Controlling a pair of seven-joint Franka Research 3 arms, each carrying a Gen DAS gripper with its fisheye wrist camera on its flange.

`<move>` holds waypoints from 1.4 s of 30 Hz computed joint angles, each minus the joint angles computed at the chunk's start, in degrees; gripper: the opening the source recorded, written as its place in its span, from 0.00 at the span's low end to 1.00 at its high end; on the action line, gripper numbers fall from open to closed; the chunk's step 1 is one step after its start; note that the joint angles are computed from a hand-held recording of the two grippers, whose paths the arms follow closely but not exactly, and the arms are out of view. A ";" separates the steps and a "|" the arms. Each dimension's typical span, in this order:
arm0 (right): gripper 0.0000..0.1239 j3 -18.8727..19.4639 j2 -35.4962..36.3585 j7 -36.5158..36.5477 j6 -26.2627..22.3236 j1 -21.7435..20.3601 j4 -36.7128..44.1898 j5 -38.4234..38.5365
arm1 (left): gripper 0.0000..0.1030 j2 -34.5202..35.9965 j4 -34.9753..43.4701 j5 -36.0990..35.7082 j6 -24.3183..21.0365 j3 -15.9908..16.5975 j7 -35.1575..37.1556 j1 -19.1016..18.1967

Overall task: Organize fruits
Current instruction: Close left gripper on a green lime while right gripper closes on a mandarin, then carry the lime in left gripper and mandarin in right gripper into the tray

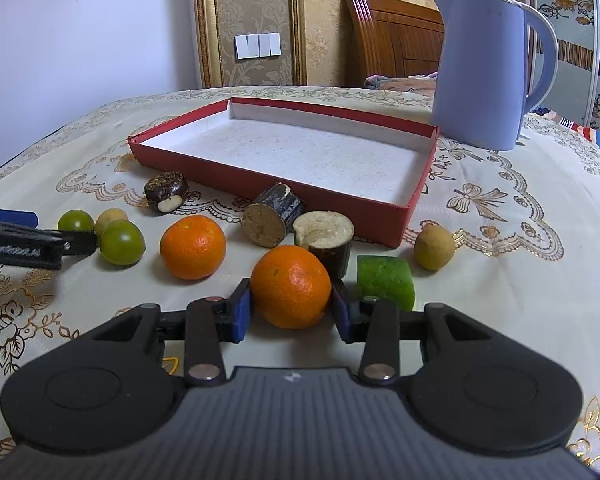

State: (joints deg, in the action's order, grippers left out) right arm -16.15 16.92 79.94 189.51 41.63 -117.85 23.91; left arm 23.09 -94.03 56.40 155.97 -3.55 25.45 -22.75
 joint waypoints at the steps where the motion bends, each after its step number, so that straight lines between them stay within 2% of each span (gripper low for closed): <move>1: 0.31 0.00 -0.01 0.00 0.02 0.01 -0.01 0.03 | 1.00 0.39 0.38 -0.71 -0.04 -0.23 0.67 0.31; 5: 0.31 0.33 -0.06 -0.05 0.05 -0.26 -0.03 0.10 | 0.98 -0.15 -0.71 -1.11 1.27 0.17 0.76 0.57; 7: 0.31 0.38 -0.05 -0.12 0.02 -0.35 -0.01 0.10 | 0.89 -0.70 -1.21 -0.76 1.05 0.42 0.00 0.44; 9: 0.31 -0.22 0.01 -0.17 -0.05 0.18 0.01 0.13 | 0.73 -1.00 -1.08 -0.13 0.25 0.66 -1.80 0.12; 13: 0.31 -0.78 0.12 -0.10 -0.11 0.76 0.09 0.20 | 0.71 0.26 0.59 1.54 -0.67 0.85 -2.62 -0.30; 15: 0.31 -2.02 0.21 -0.14 -0.18 1.94 0.05 0.21 | 0.60 0.32 0.60 2.68 0.01 0.91 -3.03 -0.40; 18: 0.31 -2.38 0.21 -0.17 -0.26 2.20 0.03 0.08 | 0.51 0.44 1.00 4.80 -1.07 1.04 -3.24 -1.29; 22: 0.31 -2.39 0.24 0.00 -0.05 2.28 0.02 0.18 | 0.45 0.63 1.81 6.40 -4.05 0.62 -3.21 -2.33; 25: 0.31 -3.82 0.40 -0.14 -0.12 3.70 0.07 0.47 | 0.31 0.44 1.22 6.43 -2.31 0.12 -3.63 -1.64; 29: 0.31 -4.79 0.48 -0.18 -0.10 4.72 0.06 0.68 | 0.31 0.10 0.69 7.34 -2.35 0.22 -5.17 -1.89; 38: 0.31 -2.02 0.16 -0.87 0.49 2.16 -0.03 1.25 | 0.31 0.10 0.86 7.23 -3.07 -0.13 -5.55 -1.82; 42: 0.31 -2.80 0.12 -1.76 1.55 3.20 -0.33 2.65 | 0.31 -0.02 0.84 6.14 -2.99 -0.45 -5.36 -1.45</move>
State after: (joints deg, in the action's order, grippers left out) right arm -18.95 17.04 78.18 191.07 44.83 -118.17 26.56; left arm 23.07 -93.19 62.54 152.98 -4.00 20.10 -24.20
